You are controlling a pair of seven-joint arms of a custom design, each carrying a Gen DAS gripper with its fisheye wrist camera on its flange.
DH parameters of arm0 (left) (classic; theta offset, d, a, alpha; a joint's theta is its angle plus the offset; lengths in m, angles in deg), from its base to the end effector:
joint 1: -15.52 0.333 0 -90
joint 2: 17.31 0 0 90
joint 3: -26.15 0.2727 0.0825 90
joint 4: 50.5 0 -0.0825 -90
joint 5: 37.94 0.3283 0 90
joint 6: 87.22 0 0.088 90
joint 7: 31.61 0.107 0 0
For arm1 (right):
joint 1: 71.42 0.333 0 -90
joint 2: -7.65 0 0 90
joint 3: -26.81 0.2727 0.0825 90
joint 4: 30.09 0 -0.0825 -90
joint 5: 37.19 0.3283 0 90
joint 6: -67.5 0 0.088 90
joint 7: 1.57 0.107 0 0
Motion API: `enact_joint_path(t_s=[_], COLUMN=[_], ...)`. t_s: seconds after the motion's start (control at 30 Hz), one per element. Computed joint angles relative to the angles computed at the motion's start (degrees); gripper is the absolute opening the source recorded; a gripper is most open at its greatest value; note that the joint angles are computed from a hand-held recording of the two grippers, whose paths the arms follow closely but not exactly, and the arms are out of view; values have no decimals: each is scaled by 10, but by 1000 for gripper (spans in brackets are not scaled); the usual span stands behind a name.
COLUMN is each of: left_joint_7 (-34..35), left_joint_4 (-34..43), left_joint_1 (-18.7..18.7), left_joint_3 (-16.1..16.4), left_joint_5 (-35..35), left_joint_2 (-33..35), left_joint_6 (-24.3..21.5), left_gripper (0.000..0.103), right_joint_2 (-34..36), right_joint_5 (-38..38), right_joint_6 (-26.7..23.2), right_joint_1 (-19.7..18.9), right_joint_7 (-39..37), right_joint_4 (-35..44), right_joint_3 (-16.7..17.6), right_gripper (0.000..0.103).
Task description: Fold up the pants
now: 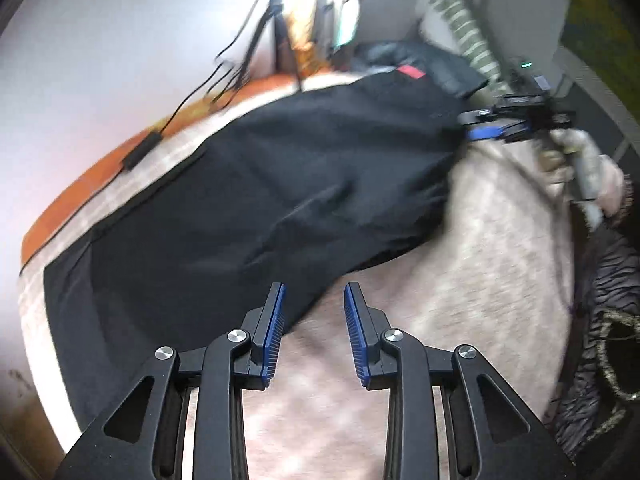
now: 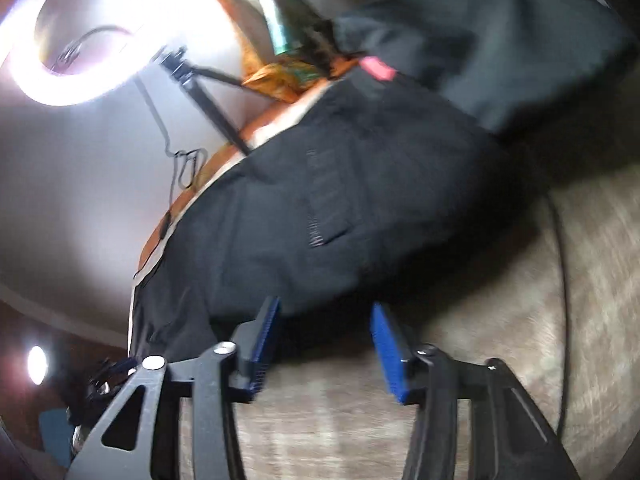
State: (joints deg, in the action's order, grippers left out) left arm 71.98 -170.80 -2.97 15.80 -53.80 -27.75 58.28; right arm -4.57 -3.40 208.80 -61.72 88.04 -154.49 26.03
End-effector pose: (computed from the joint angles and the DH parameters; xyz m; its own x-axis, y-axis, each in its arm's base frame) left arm 0.4394 -0.2445 0.5446 -0.5615 -0.8228 0.0879 -0.6919 0.4086 -0.5952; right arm 0.4812 0.0741 0.5185 -0.0725 -0.8542 -0.5149 -0.8819 0.2960 -0.3668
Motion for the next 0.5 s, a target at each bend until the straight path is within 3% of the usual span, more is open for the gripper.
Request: enact_joint_path(t_s=[0.17,0.27,0.33,0.5], left_joint_7=[59,56,43,11], left_joint_4=[78,145,185,261], left_joint_1=[-32,-35,-36,-38], left_joint_3=[-23,-52,-66,-82], left_joint_5=[-43,-7,23,84], left_joint_2=[71,137,177,249], left_joint_6=[-6,-20,-25,-51], left_gripper=[28,29,35,39], right_joint_2=[-9,-12,-4,17], right_joint_5=[34,61,58,90], right_joint_6=[46,53,58,68], right_joint_1=[-1,-3,-8,-14], right_joint_7=[-11,-2,12,24], right_joint_4=[-11,-18,-16,-13], right_joint_3=[-9,-15,-15,-24], right_gripper=[71,72,72,72])
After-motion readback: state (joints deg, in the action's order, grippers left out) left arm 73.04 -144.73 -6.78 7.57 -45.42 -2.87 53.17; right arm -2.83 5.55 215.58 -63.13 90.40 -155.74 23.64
